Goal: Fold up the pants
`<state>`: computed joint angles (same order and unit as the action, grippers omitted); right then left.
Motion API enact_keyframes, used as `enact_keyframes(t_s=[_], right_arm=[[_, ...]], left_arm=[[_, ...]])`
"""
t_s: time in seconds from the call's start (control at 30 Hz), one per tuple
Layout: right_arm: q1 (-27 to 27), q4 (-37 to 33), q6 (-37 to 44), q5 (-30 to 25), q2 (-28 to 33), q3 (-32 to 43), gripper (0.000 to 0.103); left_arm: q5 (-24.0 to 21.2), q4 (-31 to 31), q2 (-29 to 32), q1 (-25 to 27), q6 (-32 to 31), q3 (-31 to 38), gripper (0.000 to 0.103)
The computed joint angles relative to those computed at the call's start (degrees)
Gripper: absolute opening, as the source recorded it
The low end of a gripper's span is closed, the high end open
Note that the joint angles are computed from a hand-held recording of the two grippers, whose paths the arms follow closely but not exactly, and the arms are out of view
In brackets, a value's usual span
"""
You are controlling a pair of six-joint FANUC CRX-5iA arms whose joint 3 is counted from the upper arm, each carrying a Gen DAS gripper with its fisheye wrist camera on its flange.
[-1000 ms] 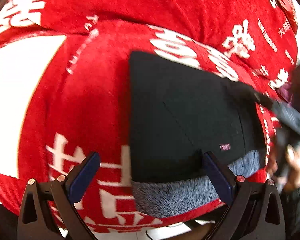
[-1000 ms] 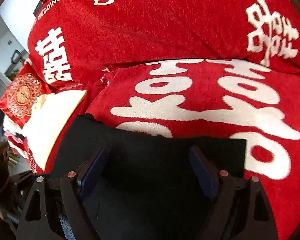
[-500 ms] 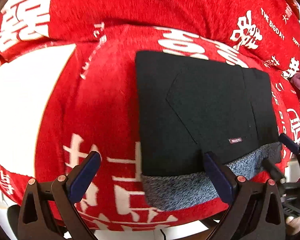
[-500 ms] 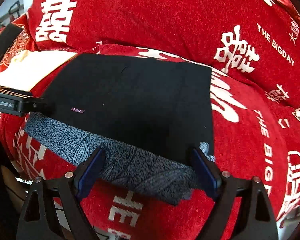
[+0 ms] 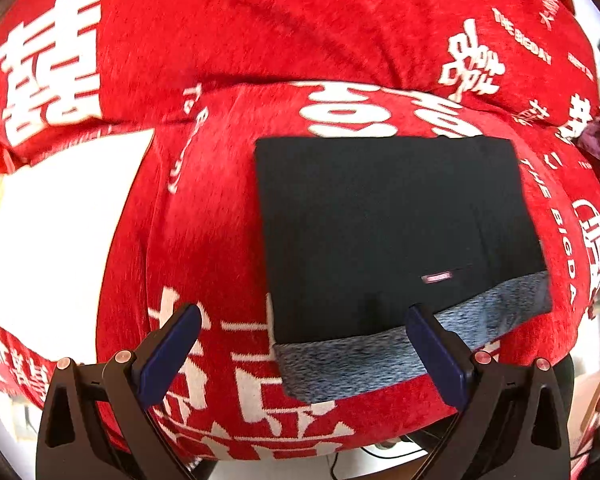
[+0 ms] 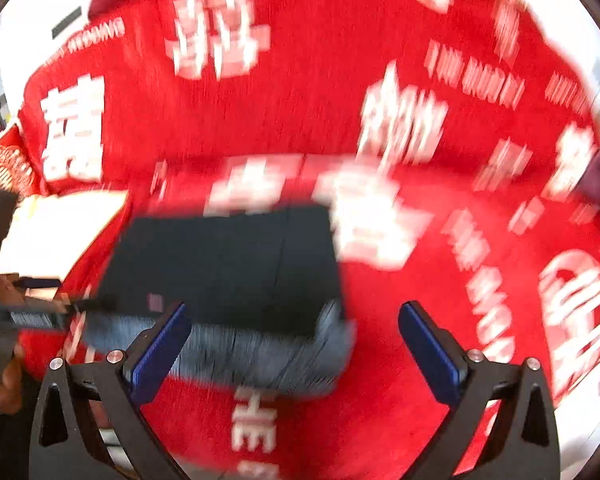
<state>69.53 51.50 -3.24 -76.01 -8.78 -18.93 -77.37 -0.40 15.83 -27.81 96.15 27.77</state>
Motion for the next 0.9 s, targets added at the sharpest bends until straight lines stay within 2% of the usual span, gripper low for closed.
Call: enact_keyframes(t_s=[0.07,0.13,0.2,0.27,0.3,0.4,0.47,0.53,0.6,0.7,0.77,0.83,0.9], right_arm=[[2.1,6.8,-3.5,-4.2,0.3,-0.3,0.103],[1.7,9.9,-7.2,-1.7,-0.6,-2.7,0.103],[0.1,7.2,-6.5,4.4,-1.6,-4.5,0.103],[-1.5,-2.4,-0.1,3.5,1.4,-0.3,0.103],[-1.8,-3.9,-0.1,1.8,2.7,0.7,0.103],[-1.8,-3.0,-0.6,1.8,1.9,1.7,0.103],[-0.5,1.7,-1.6,0.0,1.1,1.9,0.103],[0.9,6.0,-3.0,-1.5,0.1,0.8,0.103],[-0.3,2.2,-0.5,2.0,-0.1,0.7,0.103],[-4.2,-12.4,7.2,5.9,2.7,4.3,0.103],[-4.7,-12.1,6.0,8.7,3.0,2.9,0.103],[-5.5,-12.1,6.8,11.9,3.0,1.8,0.103],[-8.6,-21.7,12.7,14.5,4.7,4.1,0.103]], left_arm=[[-0.3,-0.1,0.4,-0.3,-0.2,0.6,0.103],[-0.8,0.4,0.8,-0.2,0.1,0.6,0.103],[-1.1,0.6,0.9,-0.1,0.6,0.5,0.103],[-1.4,0.2,0.8,-0.2,0.8,0.7,0.103],[-1.3,-0.1,0.6,-0.4,0.8,0.8,0.103],[1.6,0.3,-1.4,-0.8,0.2,0.0,0.103],[4.1,-0.1,-2.6,-1.5,0.0,-0.9,0.103],[3.2,-0.6,-1.3,-2.2,-0.3,0.1,0.103],[1.0,0.0,1.0,-2.3,0.0,1.3,0.103],[-1.6,1.9,3.8,-1.9,0.6,2.5,0.103],[-5.8,3.6,7.0,-1.2,0.9,4.4,0.103],[-4.5,5.6,6.5,-0.4,1.2,2.5,0.103],[-2.8,6.2,4.6,0.2,0.3,0.9,0.103]])
